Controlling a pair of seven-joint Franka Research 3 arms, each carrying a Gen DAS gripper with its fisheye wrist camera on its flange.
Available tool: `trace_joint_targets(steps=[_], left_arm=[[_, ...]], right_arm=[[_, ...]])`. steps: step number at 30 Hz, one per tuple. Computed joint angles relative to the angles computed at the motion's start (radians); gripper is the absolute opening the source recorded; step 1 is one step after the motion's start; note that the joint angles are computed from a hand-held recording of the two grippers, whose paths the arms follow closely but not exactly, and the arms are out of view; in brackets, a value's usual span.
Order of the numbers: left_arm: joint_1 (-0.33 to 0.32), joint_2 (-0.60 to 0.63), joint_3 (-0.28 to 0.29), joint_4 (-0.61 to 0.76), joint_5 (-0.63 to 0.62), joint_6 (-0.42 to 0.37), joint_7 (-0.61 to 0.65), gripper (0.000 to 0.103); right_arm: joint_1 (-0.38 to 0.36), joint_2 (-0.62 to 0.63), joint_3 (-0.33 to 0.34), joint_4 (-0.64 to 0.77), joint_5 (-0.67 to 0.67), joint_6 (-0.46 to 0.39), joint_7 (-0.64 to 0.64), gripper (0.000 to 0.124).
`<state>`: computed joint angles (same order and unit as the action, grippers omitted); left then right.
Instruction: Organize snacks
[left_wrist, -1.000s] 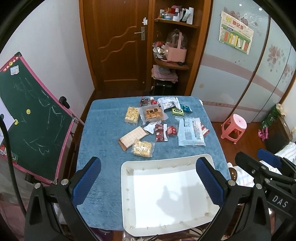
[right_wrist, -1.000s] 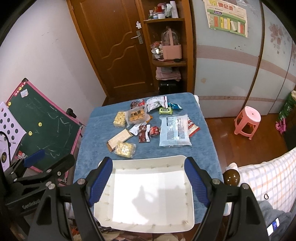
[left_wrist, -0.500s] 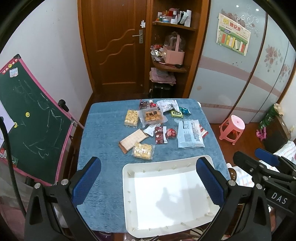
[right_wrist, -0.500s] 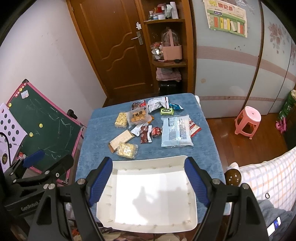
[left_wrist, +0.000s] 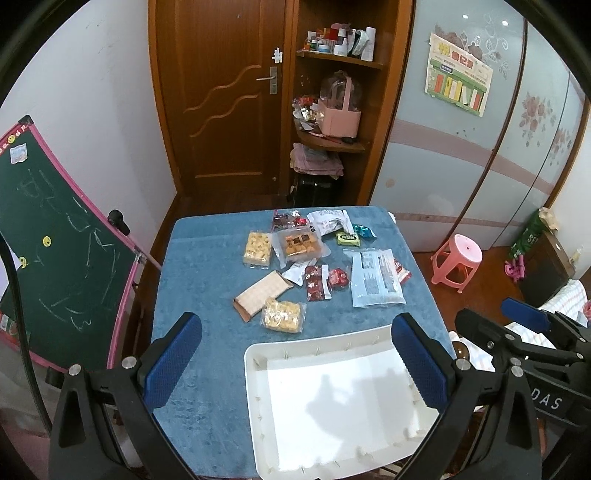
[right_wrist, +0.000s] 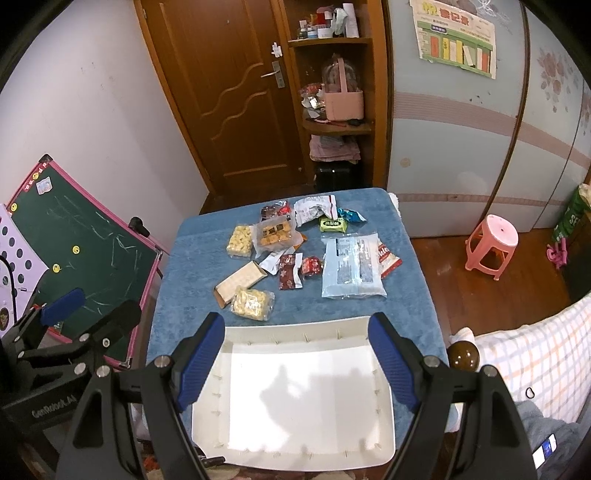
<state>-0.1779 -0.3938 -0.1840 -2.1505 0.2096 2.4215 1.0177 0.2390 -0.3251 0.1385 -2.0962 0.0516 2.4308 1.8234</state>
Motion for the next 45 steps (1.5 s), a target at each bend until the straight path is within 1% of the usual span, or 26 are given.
trace_joint_targets(steps=[3, 6, 9, 12, 16, 19, 21, 23, 25, 27, 28, 30, 32, 34, 36, 38, 40, 42, 44, 45], left_arm=[[0.004, 0.017, 0.015, 0.016, -0.006, 0.005, 0.025, 0.102], [0.014, 0.045, 0.024, 0.048, -0.002, -0.007, 0.057, 0.102], [0.024, 0.086, 0.036, 0.086, -0.012, -0.015, 0.099, 0.102], [0.028, 0.127, 0.054, 0.116, -0.052, -0.017, 0.153, 0.102], [0.041, 0.173, 0.067, 0.128, -0.102, 0.006, 0.211, 0.102], [0.055, 0.214, 0.067, 0.136, -0.108, 0.034, 0.259, 0.102], [0.07, 0.241, 0.058, 0.141, -0.073, 0.051, 0.265, 0.102], [0.09, 0.274, 0.048, 0.148, -0.002, 0.07, 0.244, 0.102], [0.106, 0.317, 0.052, 0.165, 0.031, 0.075, 0.236, 0.102], [0.118, 0.36, 0.063, 0.187, 0.004, 0.065, 0.271, 0.102], [0.127, 0.395, 0.072, 0.209, -0.032, 0.049, 0.307, 0.102], [0.145, 0.432, 0.077, 0.222, -0.073, 0.047, 0.352, 0.102], [0.167, 0.484, 0.078, 0.243, -0.124, 0.039, 0.425, 0.102], [0.183, 0.524, 0.072, 0.259, -0.152, 0.043, 0.481, 0.101], [0.199, 0.574, 0.06, 0.285, -0.181, 0.029, 0.558, 0.1], [0.203, 0.62, 0.052, 0.314, -0.177, 0.009, 0.604, 0.099], [0.207, 0.659, 0.043, 0.337, -0.17, -0.006, 0.656, 0.098], [0.207, 0.693, 0.037, 0.353, -0.152, -0.015, 0.701, 0.098], [0.205, 0.717, 0.032, 0.359, -0.139, -0.007, 0.732, 0.098], [0.2, 0.733, 0.035, 0.37, -0.12, -0.018, 0.738, 0.098]], right_arm=[[-0.002, 0.036, 0.014, 0.038, -0.03, 0.002, 0.017, 0.081], [0.002, 0.065, 0.021, 0.066, -0.065, 0.003, 0.028, 0.081], [0.014, 0.107, 0.017, 0.103, -0.078, -0.007, 0.025, 0.081], [0.026, 0.164, 0.013, 0.149, -0.096, -0.025, 0.034, 0.081], [0.047, 0.238, 0.001, 0.202, -0.115, -0.032, 0.051, 0.081], [0.064, 0.289, -0.01, 0.236, -0.13, -0.031, 0.053, 0.081], [0.075, 0.328, -0.017, 0.265, -0.145, -0.037, 0.062, 0.081], [0.087, 0.378, -0.027, 0.306, -0.149, -0.057, 0.059, 0.081], [0.098, 0.427, -0.037, 0.34, -0.141, -0.072, 0.048, 0.081], [0.107, 0.47, -0.048, 0.369, -0.138, -0.086, 0.041, 0.081], [0.112, 0.495, -0.054, 0.388, -0.134, -0.098, 0.037, 0.081], [0.118, 0.543, -0.063, 0.427, -0.114, -0.125, 0.028, 0.081], [0.118, 0.6, -0.065, 0.472, -0.067, -0.157, 0.005, 0.081], [0.118, 0.659, -0.063, 0.523, -0.019, -0.187, -0.023, 0.081], [0.129, 0.721, -0.069, 0.581, -0.007, -0.22, -0.04, 0.081], [0.142, 0.776, -0.074, 0.631, -0.004, -0.243, -0.052, 0.081], [0.152, 0.85, -0.079, 0.709, 0.003, -0.292, -0.061, 0.081], [0.155, 0.935, -0.081, 0.807, 0.023, -0.361, -0.068, 0.081], [0.161, 1.001, -0.086, 0.89, 0.035, -0.416, -0.062, 0.081], [0.159, 1.035, -0.083, 0.935, 0.051, -0.448, -0.058, 0.081]])
